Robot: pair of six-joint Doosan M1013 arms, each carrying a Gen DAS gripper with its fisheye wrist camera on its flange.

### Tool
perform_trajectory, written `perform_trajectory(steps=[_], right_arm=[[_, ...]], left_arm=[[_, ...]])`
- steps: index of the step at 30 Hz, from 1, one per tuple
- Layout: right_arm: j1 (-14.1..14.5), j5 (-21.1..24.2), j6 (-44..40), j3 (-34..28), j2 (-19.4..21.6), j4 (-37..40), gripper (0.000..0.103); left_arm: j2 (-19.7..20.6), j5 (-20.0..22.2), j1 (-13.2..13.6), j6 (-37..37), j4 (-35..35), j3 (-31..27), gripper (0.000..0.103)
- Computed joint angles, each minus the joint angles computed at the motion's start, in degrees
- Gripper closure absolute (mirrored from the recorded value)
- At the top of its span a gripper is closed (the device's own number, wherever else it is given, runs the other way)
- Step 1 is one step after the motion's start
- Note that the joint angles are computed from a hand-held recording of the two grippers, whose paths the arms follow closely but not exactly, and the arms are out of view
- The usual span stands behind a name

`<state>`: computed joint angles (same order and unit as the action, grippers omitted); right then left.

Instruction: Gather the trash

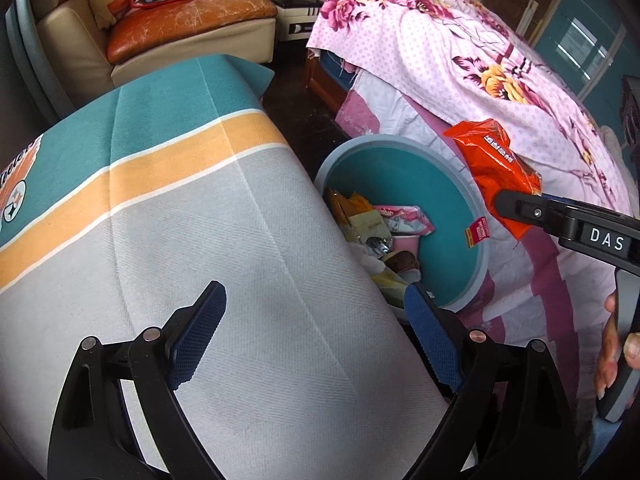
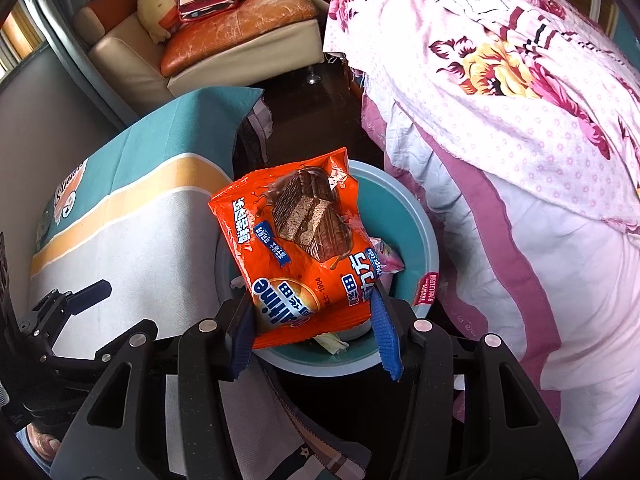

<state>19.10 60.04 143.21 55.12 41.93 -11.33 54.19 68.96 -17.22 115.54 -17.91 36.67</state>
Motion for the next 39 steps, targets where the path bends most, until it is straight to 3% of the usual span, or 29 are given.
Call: perform_trajectory(steps=[8, 15, 22, 39], right_arm=[[0.45, 3.83, -1.76, -4.39, 2.52, 0.05, 0.054], [0.57, 6.44, -2.30, -6.74, 3.89, -0.29, 0.036], [0.89, 8.24, -2.99, -8.60, 4.90, -0.68, 0.026], [2.50, 9.35, -1.01, -6.83, 2.62, -2.52, 0.014]], left_arm=[[1.21, 1.10, 1.14, -1.06, -0.91, -2.08, 0.012], [2.13, 1.66, 1.55, -1.75, -1.60, -3.71, 0.012], [2.79, 2.36, 1.70, -2.61, -1.49, -4.73, 0.012], [-0.66, -0.48, 2.11, -4.33, -0.93, -0.10, 0.012]])
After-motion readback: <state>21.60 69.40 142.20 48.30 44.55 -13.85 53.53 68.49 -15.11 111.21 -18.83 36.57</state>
